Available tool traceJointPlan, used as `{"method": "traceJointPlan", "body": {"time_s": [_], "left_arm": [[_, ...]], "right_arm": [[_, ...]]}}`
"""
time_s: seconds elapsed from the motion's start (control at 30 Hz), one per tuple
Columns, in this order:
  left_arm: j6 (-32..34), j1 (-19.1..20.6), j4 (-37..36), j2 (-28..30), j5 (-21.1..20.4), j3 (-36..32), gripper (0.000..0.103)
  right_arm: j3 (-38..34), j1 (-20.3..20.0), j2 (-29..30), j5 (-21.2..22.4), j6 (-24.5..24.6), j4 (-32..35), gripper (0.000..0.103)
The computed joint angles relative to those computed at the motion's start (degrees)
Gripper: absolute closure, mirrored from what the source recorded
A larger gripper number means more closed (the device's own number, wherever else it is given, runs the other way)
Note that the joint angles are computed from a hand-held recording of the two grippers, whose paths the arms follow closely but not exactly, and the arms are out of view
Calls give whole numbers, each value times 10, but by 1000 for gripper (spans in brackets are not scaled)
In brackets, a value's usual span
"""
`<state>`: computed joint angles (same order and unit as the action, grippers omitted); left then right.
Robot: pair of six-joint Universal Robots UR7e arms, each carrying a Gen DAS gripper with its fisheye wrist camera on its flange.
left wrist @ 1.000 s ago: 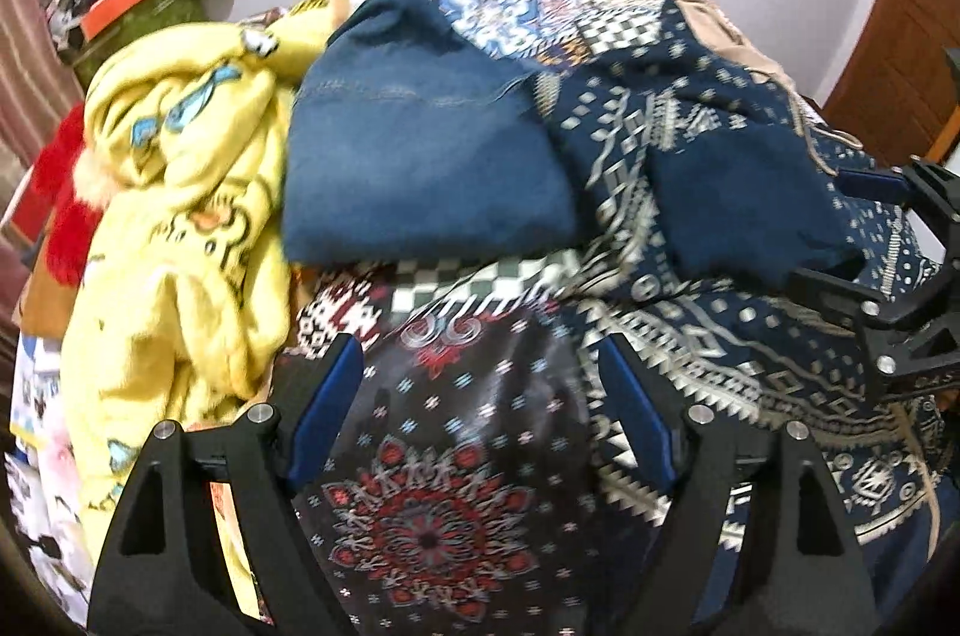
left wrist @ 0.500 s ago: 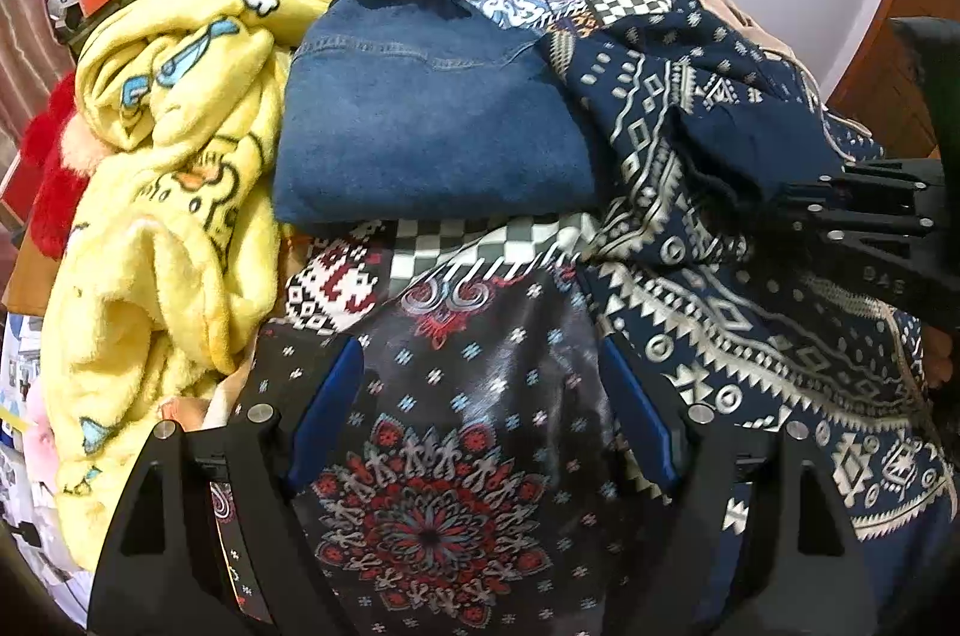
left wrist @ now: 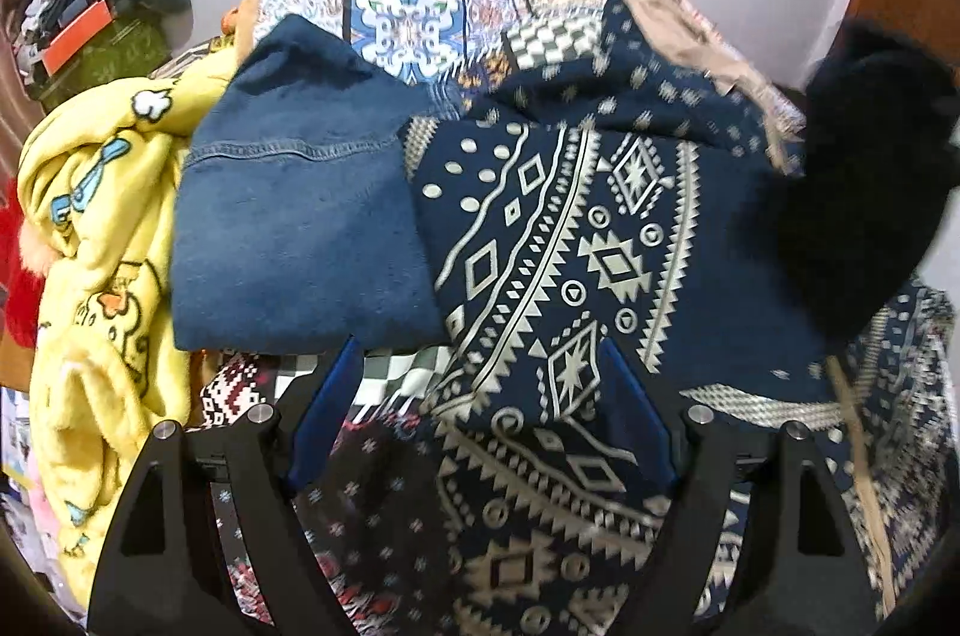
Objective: Fold large clothes
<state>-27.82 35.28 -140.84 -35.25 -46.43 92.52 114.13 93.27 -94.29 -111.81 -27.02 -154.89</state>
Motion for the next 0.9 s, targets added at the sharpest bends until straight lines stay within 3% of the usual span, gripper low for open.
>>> {"method": "traceJointPlan", "body": {"time_s": [0.13,0.43,0.6,0.9], "left_arm": [[-34,13,64,30,-1,-34,23],[-66,25,61,34,-9,-35,16],[-68,18,84,47,22,-47,11],[-103,8,124,47,31,-56,12]], "right_arm": [[-2,-34,-38,6,6,3,93],[-1,-151,-91,25,36,62,93],[18,-209,-113,41,39,79,93],[16,-255,-150,61,63,127,88]]}}
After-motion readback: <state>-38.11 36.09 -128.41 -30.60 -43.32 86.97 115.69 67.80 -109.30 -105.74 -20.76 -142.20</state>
